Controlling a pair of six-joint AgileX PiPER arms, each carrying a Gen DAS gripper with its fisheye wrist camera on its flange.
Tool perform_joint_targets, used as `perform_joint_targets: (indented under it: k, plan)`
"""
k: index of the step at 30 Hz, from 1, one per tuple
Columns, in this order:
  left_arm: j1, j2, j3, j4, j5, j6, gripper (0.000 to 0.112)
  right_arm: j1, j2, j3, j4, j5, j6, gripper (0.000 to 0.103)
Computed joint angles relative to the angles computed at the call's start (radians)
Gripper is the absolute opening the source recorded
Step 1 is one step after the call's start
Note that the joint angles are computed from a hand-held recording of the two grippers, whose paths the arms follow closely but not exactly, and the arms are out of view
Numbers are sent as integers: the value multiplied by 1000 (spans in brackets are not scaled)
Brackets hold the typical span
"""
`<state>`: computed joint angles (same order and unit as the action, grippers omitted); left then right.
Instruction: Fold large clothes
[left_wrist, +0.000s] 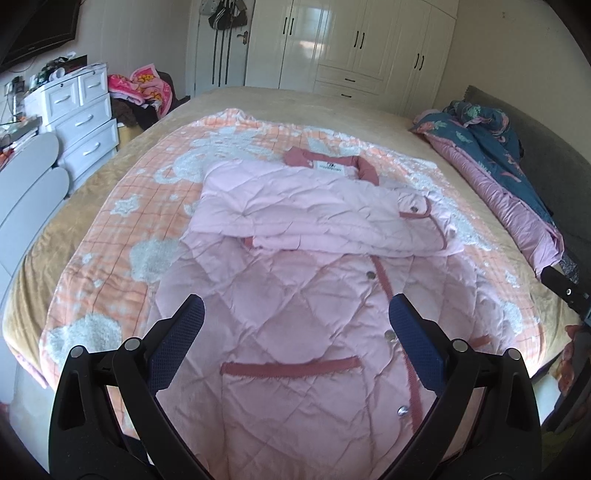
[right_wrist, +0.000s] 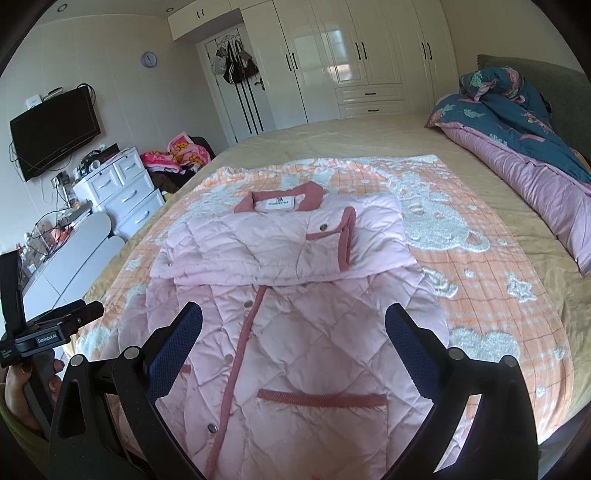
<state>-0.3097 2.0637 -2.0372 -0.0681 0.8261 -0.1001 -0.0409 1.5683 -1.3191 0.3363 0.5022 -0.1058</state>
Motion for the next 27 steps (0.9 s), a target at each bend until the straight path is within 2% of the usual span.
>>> perform_joint_targets:
  k: [18,27]
  plan:
    - [14,-78,258,55,-102,-22,94,-57,-25,126,82,-16,-137,99]
    - [95,-140,438,16,-160,28,94,-72,-31,172,95,-28,-156,99]
